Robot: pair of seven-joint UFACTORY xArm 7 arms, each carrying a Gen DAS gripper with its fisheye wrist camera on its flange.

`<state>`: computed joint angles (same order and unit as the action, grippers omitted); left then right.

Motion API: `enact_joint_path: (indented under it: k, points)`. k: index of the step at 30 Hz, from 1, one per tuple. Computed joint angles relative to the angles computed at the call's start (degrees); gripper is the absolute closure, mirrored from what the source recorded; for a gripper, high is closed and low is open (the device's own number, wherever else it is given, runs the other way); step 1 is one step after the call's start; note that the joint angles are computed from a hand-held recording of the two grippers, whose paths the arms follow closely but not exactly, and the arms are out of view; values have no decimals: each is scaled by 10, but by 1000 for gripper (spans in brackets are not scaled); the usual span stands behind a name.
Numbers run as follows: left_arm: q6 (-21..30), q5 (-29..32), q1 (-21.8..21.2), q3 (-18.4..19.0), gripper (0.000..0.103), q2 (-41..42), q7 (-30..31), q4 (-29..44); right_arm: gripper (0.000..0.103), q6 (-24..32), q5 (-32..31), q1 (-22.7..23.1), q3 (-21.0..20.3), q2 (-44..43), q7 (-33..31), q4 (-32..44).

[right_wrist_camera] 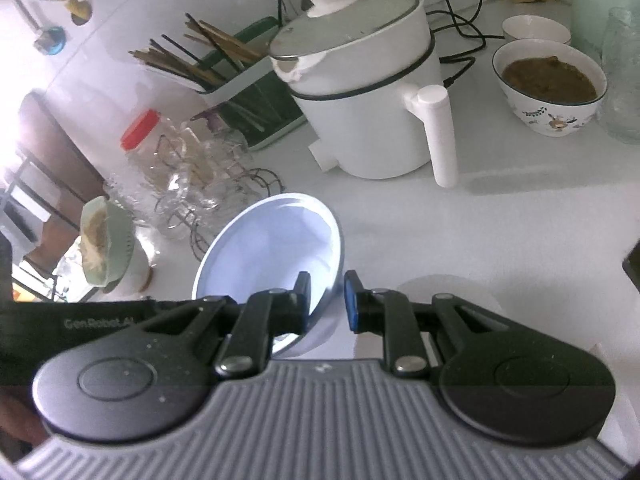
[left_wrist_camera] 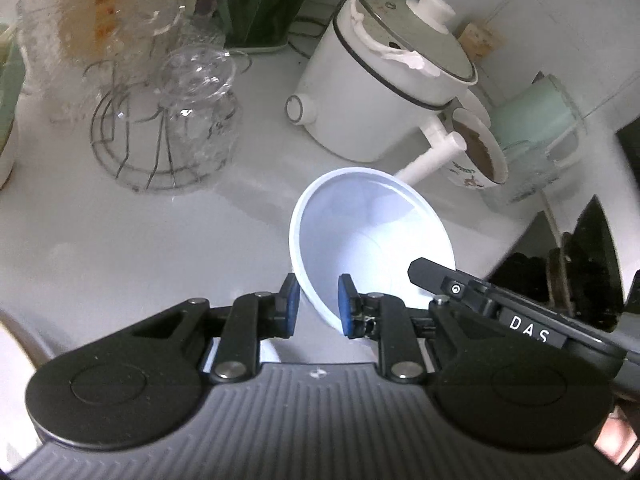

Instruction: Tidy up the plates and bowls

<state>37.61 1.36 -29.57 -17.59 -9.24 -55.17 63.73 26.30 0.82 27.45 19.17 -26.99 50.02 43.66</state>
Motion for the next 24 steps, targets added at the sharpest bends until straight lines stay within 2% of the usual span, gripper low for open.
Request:
enact_joint_path:
  k: [8, 16, 24]
  points:
    - [19, -26, 1, 1, 79, -90, 32, -47, 82, 30, 7, 13, 16, -18, 15, 30]
    - [36, -49, 10, -2, 79, -182, 46, -105, 82, 42, -29, 8, 62, -5, 64, 65]
    - [52, -60, 21, -10, 79, -236, 48, -149, 82, 48, -56, 23, 81, 16, 98, 79]
